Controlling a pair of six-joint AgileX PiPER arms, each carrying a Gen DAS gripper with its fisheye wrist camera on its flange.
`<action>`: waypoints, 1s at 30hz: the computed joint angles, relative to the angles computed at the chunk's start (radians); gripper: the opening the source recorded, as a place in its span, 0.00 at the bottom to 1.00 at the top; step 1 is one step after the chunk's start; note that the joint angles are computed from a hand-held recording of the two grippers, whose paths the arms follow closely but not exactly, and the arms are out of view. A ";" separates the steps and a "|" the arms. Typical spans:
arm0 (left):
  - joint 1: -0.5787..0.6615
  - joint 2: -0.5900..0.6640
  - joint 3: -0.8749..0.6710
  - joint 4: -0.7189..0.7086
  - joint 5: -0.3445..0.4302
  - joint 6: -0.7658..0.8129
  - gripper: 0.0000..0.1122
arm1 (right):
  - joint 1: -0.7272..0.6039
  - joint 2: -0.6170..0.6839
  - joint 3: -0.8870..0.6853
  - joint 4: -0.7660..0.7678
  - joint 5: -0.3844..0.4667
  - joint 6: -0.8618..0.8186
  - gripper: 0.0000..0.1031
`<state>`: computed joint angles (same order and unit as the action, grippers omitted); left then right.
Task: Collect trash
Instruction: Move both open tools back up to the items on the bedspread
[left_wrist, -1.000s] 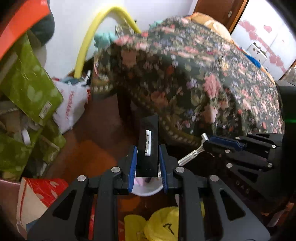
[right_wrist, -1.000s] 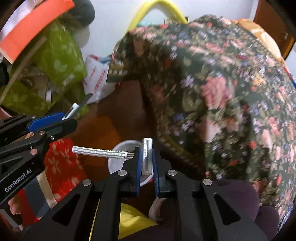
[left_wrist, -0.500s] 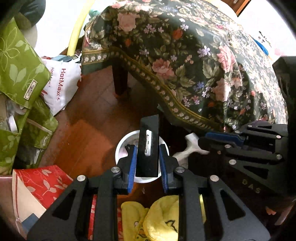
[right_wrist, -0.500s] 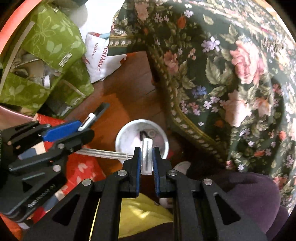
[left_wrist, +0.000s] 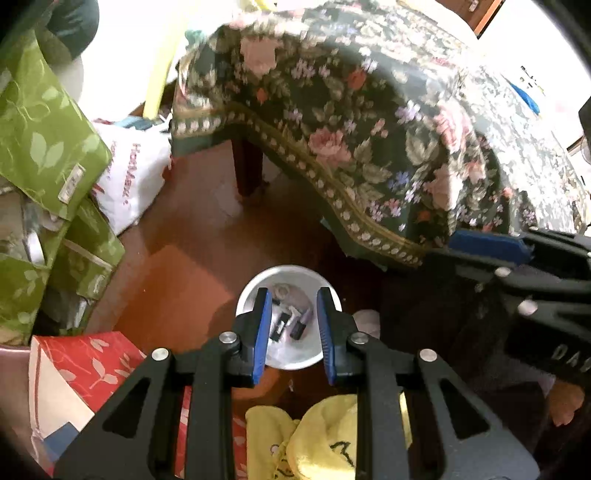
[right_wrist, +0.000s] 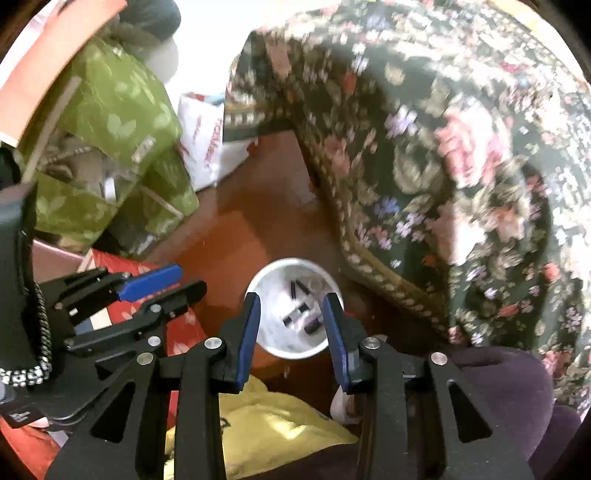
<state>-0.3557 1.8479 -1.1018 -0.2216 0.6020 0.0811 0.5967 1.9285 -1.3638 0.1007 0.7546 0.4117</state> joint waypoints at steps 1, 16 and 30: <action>-0.006 -0.013 -0.001 0.008 -0.005 -0.011 0.21 | 0.000 -0.018 0.008 -0.019 -0.009 0.013 0.31; -0.172 -0.110 -0.217 0.207 -0.001 -0.241 0.21 | -0.118 -0.381 0.156 -0.310 -0.095 0.249 0.31; -0.371 0.262 -0.885 0.343 0.150 -0.375 0.35 | -0.536 -0.515 0.210 -0.191 -0.096 -0.019 0.31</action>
<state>-0.7269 2.1103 -1.9864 0.1210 0.7517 -0.2936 0.0609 1.4138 -1.1534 -0.0907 0.6583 0.3929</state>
